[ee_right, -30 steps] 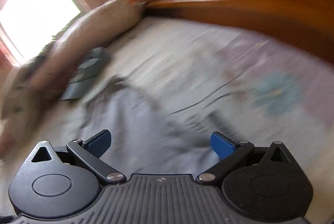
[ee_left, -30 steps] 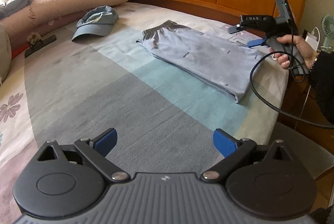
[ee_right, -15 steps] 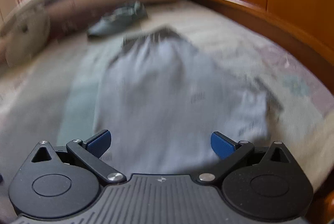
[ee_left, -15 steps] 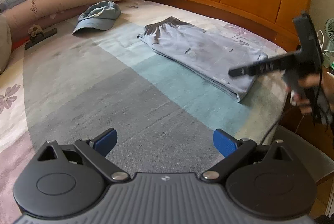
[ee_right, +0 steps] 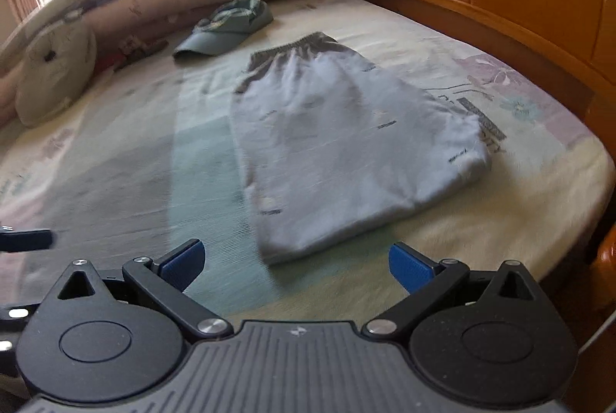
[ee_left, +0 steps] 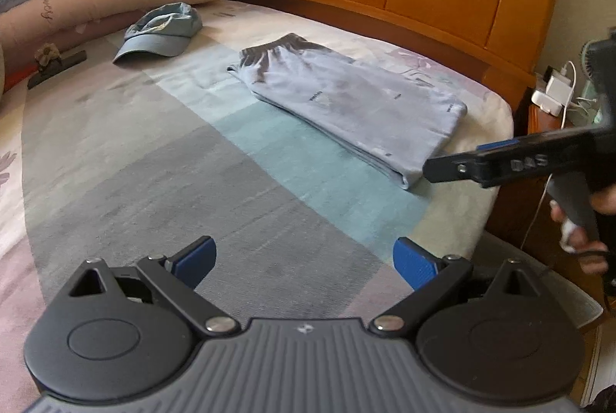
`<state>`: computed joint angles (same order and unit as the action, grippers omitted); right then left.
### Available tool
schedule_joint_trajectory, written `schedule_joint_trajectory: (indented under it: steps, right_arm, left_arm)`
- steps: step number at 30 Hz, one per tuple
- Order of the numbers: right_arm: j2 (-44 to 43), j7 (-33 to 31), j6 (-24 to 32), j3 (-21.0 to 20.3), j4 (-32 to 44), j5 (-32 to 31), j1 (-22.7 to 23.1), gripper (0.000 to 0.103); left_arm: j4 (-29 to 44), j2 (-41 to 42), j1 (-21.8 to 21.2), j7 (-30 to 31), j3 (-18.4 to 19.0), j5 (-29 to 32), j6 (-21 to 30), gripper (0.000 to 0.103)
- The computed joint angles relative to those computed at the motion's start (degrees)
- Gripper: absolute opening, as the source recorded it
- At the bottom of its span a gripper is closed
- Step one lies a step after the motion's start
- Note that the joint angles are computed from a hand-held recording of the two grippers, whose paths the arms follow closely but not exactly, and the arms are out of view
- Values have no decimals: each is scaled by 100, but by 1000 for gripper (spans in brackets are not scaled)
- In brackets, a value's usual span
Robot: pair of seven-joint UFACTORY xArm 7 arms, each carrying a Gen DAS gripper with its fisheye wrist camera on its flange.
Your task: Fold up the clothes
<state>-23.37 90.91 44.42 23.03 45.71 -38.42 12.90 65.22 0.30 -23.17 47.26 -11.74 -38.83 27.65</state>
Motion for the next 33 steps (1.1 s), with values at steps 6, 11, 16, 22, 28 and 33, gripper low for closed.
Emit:
schedule_joint_trajectory:
  steps: [6,11,16,22,28,33]
  right_arm:
    - [69,236,811,400,362,203,285,103]
    - [302,341,1488,509,731,328,643,103]
    - [587,455,2303,600,1237,231,1001,103]
    - [720,603,3027,576,1576,144,1408,103]
    - [914,749,3655,662,1892,-9,1743,103]
    - [966,979,3972,736,2030,-187,2017,103]
  left_arm:
    - [-212,-270,-85,220,21,-345,-89,99]
    - [-419,-528,-255,523,80,-775,-380,102]
    - [-441,-672,-380,754,217,-1026,-157,102]
    - [-564,-838,-373,376,197,-910,-194,102]
    - [-775,-1078,-475,-296,271,-602,-226,102]
    - [-1017,-1333,-563,-814,255,-304,-263,102]
